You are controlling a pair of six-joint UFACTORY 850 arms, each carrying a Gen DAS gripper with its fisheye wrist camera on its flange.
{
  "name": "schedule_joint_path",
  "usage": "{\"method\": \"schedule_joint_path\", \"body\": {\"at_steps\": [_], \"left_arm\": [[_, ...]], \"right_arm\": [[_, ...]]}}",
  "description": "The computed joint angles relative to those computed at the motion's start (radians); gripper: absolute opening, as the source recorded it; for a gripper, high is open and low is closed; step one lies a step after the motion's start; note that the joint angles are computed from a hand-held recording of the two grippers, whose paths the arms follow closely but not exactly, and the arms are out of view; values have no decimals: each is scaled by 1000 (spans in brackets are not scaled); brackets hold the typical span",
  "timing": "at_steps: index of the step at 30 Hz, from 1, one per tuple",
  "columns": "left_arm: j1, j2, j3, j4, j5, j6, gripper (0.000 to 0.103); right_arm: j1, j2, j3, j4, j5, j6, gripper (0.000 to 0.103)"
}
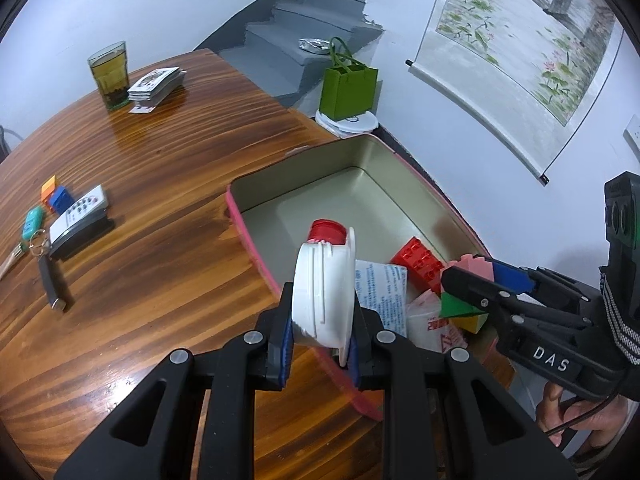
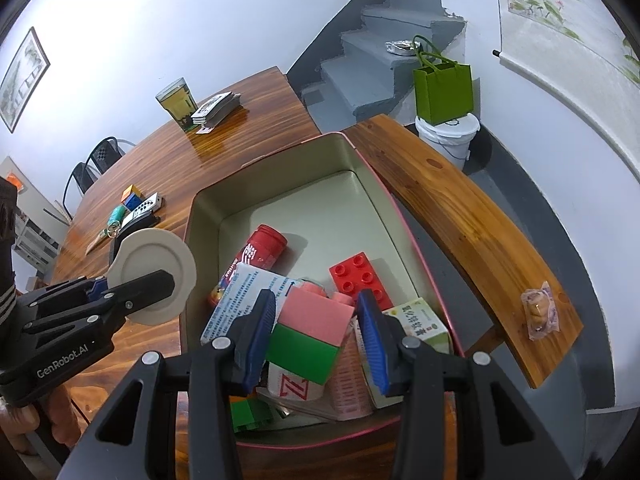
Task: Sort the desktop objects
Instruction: 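Carry the fan and Duplo block to the tin and release them inside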
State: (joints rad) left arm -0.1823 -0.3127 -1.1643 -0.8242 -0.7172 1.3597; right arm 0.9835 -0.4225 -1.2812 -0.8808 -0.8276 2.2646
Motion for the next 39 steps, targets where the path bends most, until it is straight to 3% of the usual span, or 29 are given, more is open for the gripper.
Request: {"method": "schedule_joint_path", "body": {"at_steps": [7, 9, 11, 14, 19, 39], "left_arm": [[-28, -10, -10, 13, -6, -13, 24], [-32, -16, -18, 20, -17, -25, 30], [-34, -17, -20, 9, -21, -22, 44], [-35, -9, -13, -16, -2, 5, 57], [-32, -8, -16, -22, 5, 5, 57], [12, -5, -16, -6, 41, -26, 57]], "right_arm": [[-3, 5, 8, 7, -3, 6, 47], [-3, 6, 10, 10, -7, 5, 47], [-5, 8, 12, 16, -9, 3, 47], [-5, 12, 17, 20, -14, 10, 47], [-3, 9, 7, 19, -44, 15, 55], [-2, -38, -63, 15, -42, -29, 57]]}}
